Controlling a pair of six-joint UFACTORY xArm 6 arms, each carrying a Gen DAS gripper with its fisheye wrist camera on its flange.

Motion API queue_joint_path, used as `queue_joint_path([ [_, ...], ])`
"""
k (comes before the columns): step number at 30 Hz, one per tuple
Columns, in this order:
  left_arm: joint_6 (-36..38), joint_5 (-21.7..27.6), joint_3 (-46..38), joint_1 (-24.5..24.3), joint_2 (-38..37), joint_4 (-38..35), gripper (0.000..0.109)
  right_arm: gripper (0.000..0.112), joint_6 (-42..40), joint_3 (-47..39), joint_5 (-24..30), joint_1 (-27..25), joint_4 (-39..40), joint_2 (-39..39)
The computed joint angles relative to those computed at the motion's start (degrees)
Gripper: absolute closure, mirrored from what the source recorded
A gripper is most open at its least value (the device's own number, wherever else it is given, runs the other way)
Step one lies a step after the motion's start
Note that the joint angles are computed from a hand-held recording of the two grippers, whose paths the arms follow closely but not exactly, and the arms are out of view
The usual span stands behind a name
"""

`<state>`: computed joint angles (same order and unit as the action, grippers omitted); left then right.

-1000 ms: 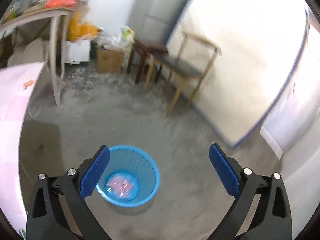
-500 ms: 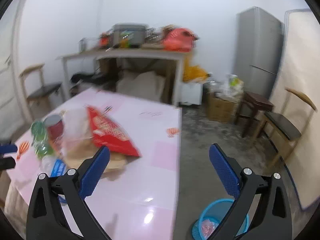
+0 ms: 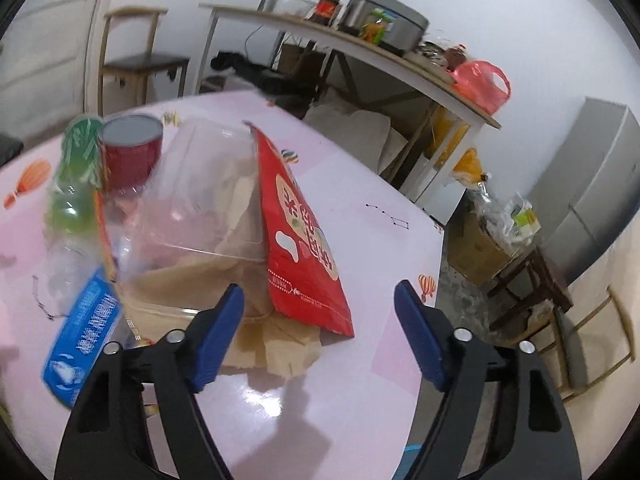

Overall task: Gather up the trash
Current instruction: 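Grasp the red snack bag on the table with the right gripper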

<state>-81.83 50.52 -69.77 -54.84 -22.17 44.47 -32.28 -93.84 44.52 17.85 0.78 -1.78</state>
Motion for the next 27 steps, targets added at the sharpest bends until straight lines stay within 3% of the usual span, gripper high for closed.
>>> queue_joint_path([
  [4,1.14,-1.52,1.15,0.51,-0.26,-0.41,0.014,0.067,1.05,-0.73,0.57,0.33,-2.53,1.02],
  [9,2.03,-2.87,1.78,0.86,-0.53,-0.04,0.014,0.104,3.05,-1.27,1.99,-0.27,-2.0,0.88],
  [20,2.18,-1.8,0.52,-0.74,0.33,1.23,0.014,0.108,9.68,-5.43,7.47,-6.11,10.23,0.04],
  [27,3.79,-2.02,-1.87,-2.66,2.48,1.74,0.014,0.109,14.36,-4.19,17.16,-16.32,24.96,-4.44],
])
